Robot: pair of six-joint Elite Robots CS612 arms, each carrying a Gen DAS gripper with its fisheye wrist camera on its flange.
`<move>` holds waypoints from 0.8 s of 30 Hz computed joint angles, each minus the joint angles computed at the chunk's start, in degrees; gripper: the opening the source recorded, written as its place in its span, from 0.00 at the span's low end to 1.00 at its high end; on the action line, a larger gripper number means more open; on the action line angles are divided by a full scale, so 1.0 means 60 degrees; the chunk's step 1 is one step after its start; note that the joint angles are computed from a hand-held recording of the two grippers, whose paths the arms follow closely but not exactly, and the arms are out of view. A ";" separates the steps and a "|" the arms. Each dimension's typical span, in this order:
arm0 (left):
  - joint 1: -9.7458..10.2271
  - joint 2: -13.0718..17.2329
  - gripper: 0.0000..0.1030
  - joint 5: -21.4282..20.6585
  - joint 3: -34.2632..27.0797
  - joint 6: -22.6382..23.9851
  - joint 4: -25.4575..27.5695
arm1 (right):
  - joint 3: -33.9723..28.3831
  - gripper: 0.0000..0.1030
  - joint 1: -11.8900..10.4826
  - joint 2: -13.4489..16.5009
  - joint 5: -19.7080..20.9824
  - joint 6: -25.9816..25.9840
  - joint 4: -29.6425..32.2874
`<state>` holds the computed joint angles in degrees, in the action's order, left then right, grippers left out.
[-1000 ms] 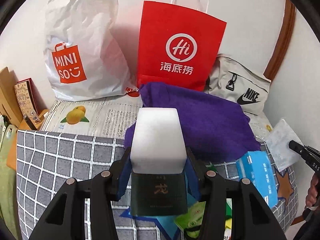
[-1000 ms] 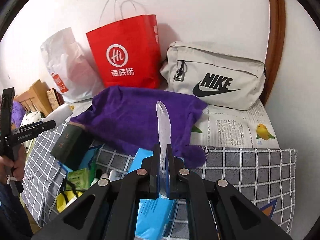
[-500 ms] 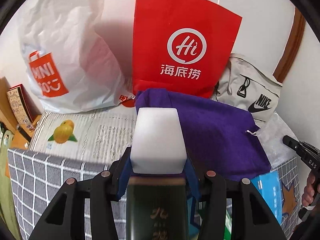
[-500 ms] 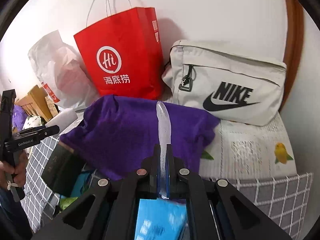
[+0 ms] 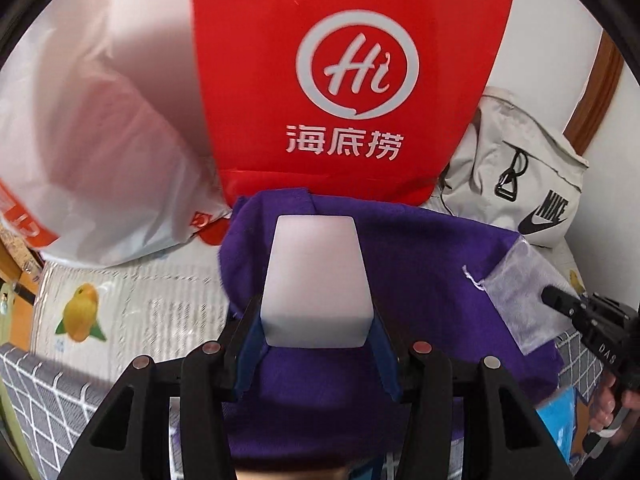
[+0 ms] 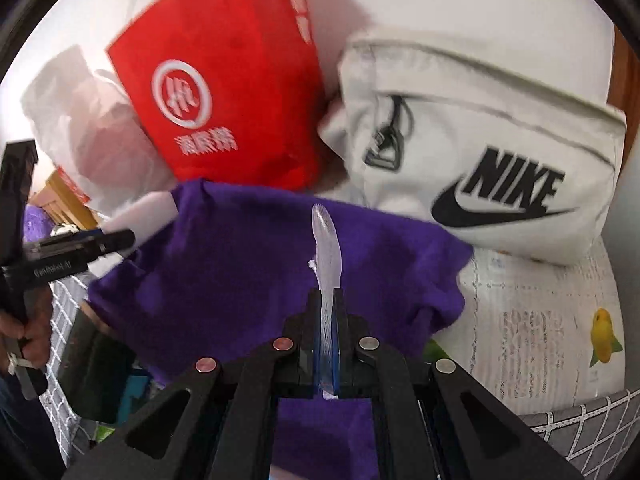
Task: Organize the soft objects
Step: 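Lower the foam block onto the purple towel and open left gripper while right releases the mesh bag there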
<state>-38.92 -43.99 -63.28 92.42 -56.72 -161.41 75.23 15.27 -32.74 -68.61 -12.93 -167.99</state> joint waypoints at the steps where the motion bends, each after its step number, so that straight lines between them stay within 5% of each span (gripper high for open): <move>1: 0.0039 0.0072 0.46 -0.0084 -0.0117 0.0044 0.0075 | -0.0060 0.05 0.0007 0.0041 -0.0138 0.0013 0.0072; 15: 0.0309 0.0586 0.47 -0.0656 -0.0973 0.0031 0.0944 | -0.0436 0.11 0.0084 0.0273 -0.0925 -0.0429 0.0509; 20: 0.0328 0.0690 0.47 -0.0796 -0.1166 -0.0001 0.1155 | -0.0457 0.35 0.0122 0.0303 -0.1027 -0.0527 0.0461; 24: 0.0298 0.0689 0.63 -0.0744 -0.1227 -0.0169 0.1494 | -0.0342 0.48 0.0134 0.0236 -0.1085 -0.0611 0.0246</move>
